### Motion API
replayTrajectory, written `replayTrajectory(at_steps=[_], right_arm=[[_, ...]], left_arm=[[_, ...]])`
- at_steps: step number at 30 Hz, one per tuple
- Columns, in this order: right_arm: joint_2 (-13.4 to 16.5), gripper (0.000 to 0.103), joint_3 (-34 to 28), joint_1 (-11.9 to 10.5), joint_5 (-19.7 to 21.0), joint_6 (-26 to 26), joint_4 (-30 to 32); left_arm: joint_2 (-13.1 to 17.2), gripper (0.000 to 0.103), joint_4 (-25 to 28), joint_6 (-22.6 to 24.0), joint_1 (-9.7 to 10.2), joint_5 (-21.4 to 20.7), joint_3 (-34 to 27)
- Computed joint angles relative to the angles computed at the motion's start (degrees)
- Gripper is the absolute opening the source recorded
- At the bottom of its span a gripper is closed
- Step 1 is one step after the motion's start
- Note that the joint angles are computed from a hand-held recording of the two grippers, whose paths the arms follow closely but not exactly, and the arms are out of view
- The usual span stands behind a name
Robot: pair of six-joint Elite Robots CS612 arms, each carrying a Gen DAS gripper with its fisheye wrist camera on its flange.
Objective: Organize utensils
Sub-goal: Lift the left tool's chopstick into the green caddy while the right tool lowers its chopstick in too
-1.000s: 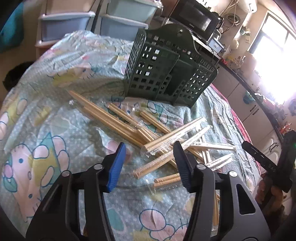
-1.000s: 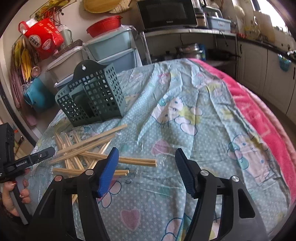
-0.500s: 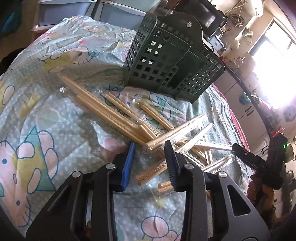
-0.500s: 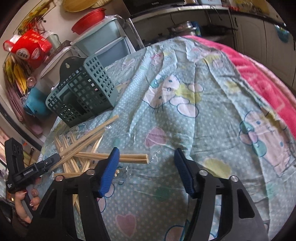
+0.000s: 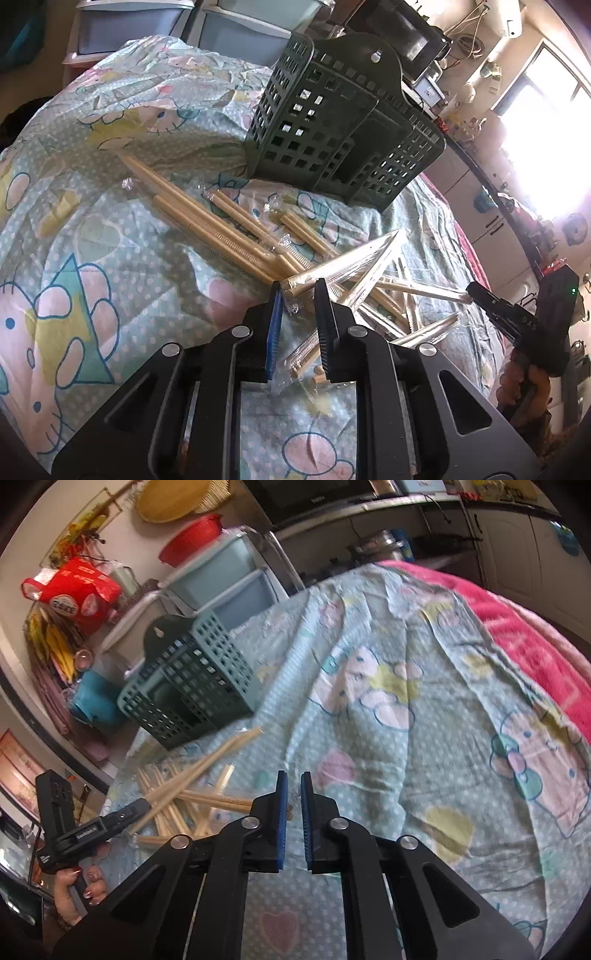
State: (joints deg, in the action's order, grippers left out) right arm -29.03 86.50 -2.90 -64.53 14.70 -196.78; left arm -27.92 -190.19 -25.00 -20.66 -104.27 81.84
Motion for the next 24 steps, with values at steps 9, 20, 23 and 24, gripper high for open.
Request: replayTrajectory(at_steps=[9,20,23,24], right_arm=[[-0.9,0.004,-0.3,0.3,2.4,-2.8,-4.7],[-2.3,0.003,-2.9,1.4,5.8,-9.8,-7.2],[-2.6,0.003,-3.7,1.6,6.8,-11.2,-7.4],[-2.6,0.003,-4.0,1.7,7.4,-11.5,-7.3]], left_arm=[[-1.1,0.009,-6.0,0.7,-0.18,1.2,1.9],[-2.9,0.005,-11.2,3.2,-0.46,2.9,2.6],[-3.4,0.005,-12.2,3.8,-0.46,3.2,2.7],[-3.6,0.005,-12.5,4.0,-0.49,3.3,2.7]])
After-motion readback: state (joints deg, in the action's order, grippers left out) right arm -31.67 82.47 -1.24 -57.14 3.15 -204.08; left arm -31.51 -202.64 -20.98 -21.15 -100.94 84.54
